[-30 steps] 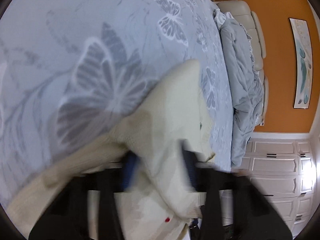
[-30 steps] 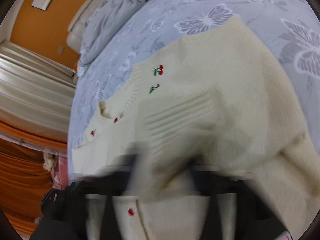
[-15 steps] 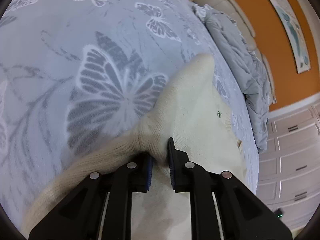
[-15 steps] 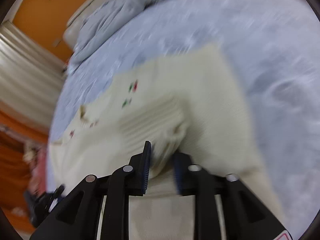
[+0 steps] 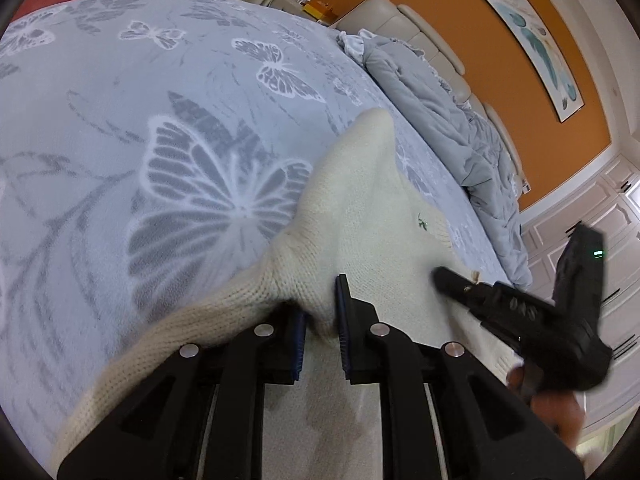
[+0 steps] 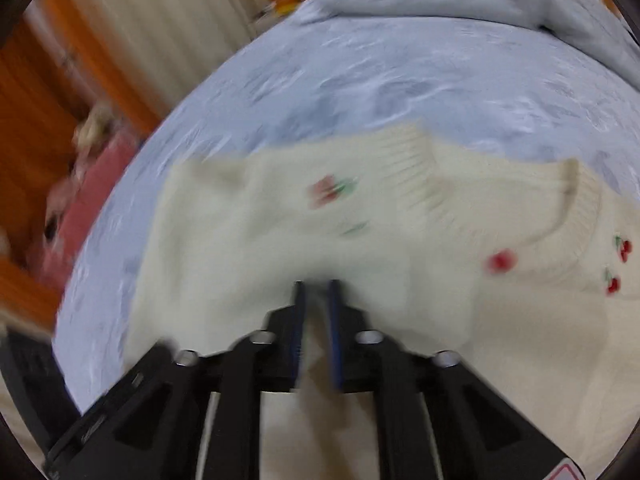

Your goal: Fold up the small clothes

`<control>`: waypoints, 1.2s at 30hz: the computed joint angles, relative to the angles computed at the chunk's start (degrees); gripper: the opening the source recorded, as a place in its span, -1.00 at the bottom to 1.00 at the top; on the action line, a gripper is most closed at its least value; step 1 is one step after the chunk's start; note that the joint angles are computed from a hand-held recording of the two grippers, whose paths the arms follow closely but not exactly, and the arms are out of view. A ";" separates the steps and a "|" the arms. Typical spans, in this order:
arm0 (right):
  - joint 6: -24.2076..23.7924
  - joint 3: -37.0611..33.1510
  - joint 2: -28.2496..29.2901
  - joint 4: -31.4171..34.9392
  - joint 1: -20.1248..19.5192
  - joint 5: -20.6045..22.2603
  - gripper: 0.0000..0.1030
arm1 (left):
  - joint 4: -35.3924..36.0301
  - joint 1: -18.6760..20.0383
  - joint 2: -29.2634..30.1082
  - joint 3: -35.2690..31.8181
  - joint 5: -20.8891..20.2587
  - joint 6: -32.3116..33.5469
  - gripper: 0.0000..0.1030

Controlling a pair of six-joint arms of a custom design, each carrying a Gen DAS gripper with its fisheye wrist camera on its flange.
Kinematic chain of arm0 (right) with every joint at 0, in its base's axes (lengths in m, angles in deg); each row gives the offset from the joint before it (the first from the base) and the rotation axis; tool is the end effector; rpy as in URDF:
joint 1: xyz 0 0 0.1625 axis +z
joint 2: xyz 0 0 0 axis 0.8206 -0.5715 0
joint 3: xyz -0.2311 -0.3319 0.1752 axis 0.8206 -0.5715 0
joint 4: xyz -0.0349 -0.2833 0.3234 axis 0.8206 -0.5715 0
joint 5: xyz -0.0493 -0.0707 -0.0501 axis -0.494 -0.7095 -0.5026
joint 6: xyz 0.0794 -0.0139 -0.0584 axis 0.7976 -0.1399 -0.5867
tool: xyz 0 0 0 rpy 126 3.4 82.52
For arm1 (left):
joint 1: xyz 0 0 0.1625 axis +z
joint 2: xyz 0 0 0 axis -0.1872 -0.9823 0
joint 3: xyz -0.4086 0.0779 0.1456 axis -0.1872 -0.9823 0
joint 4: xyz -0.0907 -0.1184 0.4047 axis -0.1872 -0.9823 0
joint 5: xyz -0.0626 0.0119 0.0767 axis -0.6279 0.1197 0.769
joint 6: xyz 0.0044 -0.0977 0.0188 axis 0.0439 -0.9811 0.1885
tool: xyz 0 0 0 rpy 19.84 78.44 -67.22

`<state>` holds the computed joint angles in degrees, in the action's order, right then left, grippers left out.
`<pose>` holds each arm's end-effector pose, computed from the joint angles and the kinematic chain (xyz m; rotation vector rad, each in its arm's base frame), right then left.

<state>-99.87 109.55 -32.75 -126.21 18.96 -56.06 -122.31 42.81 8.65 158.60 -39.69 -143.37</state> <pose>-0.0904 -0.7483 0.2967 0.8475 -2.6841 0.2734 -0.3553 -0.4879 -0.1943 -0.6962 2.3181 -1.5771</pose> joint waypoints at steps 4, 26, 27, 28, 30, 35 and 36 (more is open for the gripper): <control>11.66 -8.30 0.00 2.36 -3.53 5.38 -0.72 | -0.80 -0.29 1.02 -0.70 1.53 0.85 -0.73; 10.54 -7.04 -6.42 -4.44 -12.54 4.29 -0.66 | -2.50 -0.04 2.12 -2.13 2.57 4.63 -0.73; 10.79 -4.43 -7.68 -9.65 -12.10 4.37 -0.57 | -2.67 -0.03 2.21 -2.21 2.64 4.79 -0.73; 11.41 -1.60 -9.84 -12.46 -11.51 6.84 -0.58 | -2.29 -0.01 2.14 -2.30 2.71 4.72 -0.73; 10.31 1.47 -11.92 -10.88 -10.41 13.00 -0.58 | -1.87 -0.02 2.17 -2.43 2.81 4.59 -0.73; 1.54 0.92 -5.97 3.86 -2.99 4.91 -0.85 | -1.79 0.07 2.11 -2.53 2.68 4.68 -0.73; 0.58 0.95 -4.09 0.73 -2.32 1.42 -1.00 | -1.75 0.08 2.09 -2.47 2.62 4.66 -0.73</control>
<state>-99.29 110.50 -36.84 -125.49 16.64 -54.64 -124.06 42.88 10.74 156.13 -37.07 -138.71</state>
